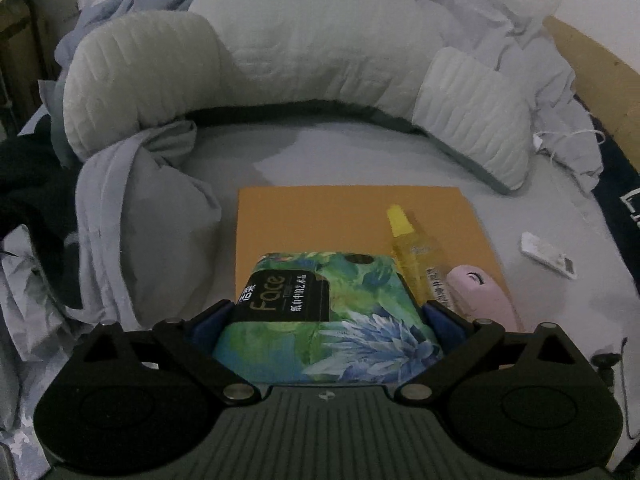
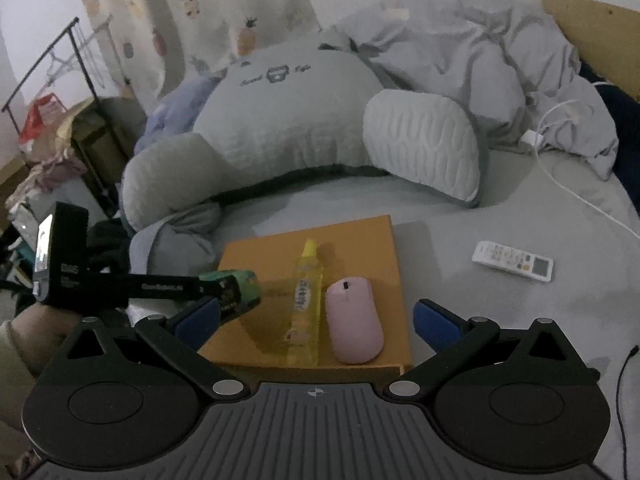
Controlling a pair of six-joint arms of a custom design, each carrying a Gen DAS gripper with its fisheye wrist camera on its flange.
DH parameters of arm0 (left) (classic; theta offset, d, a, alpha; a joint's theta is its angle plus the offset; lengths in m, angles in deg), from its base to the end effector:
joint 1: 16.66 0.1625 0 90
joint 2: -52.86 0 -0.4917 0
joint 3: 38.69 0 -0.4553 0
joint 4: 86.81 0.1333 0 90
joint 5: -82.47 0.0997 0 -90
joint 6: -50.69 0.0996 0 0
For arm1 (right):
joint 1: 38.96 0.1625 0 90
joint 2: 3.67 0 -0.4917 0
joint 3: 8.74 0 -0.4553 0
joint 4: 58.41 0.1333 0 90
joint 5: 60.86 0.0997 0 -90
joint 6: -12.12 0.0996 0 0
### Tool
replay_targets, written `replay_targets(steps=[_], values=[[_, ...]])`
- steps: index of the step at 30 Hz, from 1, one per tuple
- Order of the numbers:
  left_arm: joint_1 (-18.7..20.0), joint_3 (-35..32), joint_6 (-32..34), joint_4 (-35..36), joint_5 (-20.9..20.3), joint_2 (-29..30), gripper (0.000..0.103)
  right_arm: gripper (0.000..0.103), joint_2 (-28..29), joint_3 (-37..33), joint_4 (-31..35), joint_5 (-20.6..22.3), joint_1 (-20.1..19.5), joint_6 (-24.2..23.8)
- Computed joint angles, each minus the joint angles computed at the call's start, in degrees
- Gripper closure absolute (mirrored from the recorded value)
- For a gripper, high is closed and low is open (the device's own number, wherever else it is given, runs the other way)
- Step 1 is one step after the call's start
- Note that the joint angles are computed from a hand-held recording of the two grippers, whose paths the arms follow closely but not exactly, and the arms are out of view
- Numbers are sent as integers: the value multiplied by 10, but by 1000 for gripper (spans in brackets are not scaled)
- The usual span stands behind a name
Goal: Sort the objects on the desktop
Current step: 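Lift the tissue pack with the left gripper and carry it over the open box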
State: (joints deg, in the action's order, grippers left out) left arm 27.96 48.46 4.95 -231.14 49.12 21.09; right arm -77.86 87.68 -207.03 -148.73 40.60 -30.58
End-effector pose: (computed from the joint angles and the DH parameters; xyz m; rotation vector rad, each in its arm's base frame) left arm -0.3998 -0.6987 -0.0099 0.0041 2.2934 -0.8679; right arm 0.0088 -0.7081 0.4424 0.7857 -2.6557 0.8372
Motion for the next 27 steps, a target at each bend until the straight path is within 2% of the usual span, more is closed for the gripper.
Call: replay_targets(steps=[12,21,27], values=[[-42,55,23,-78,14,-35,4,0,-41,27,6,15,-1,-8],[-87,114,18,-143,24,-57,4,0,-74,50,14,23,-7,-20],[-104,135,12,-161,31,-56,4,0,-90,65,18,24,-16,-24]])
